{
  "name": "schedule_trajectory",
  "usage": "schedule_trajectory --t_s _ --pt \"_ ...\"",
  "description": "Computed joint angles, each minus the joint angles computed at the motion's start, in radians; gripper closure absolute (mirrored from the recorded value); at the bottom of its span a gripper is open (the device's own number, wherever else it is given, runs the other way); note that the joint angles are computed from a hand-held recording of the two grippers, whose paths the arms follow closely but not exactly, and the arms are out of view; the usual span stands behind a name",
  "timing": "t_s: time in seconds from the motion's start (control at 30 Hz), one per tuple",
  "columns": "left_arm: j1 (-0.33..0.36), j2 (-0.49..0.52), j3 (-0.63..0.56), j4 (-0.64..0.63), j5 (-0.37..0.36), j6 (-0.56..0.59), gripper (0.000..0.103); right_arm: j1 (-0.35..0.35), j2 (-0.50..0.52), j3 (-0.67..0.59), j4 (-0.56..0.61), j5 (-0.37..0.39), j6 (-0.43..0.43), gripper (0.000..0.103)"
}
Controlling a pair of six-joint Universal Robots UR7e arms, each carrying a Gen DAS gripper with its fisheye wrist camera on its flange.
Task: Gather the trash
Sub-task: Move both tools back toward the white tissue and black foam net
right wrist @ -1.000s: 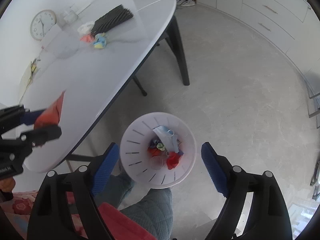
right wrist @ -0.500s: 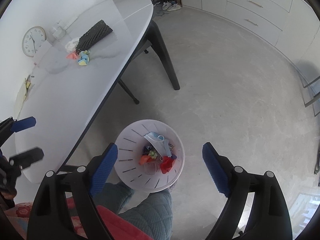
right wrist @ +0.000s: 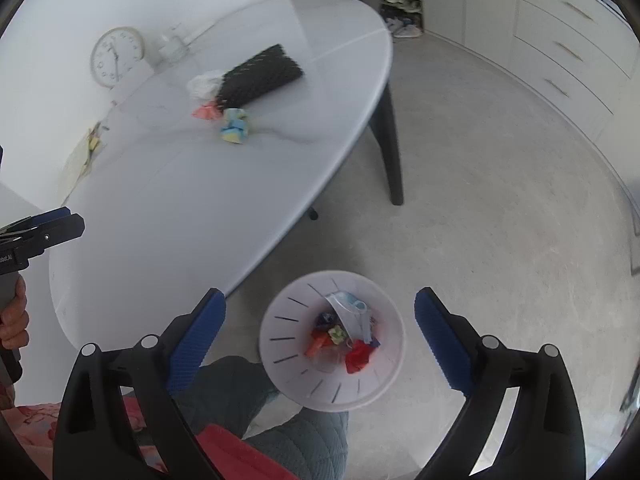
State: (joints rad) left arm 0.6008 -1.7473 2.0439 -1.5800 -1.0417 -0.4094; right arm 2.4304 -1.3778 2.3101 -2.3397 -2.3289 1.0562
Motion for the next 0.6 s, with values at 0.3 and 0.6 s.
schedule_trajectory --t_s 0.3,0.6 --pt "0.085 0.082 -0.048 -0.069 0.008 0.086 0.008 -0.092 0.159 -0.128 -0.121 0.003 -0.213 0.002" --pt "0.197 0.299 -0.131 -0.3 -0.037 0.279 0.008 -0.202 0.295 -0.252 -0.154 -0.005 -0.303 0.002"
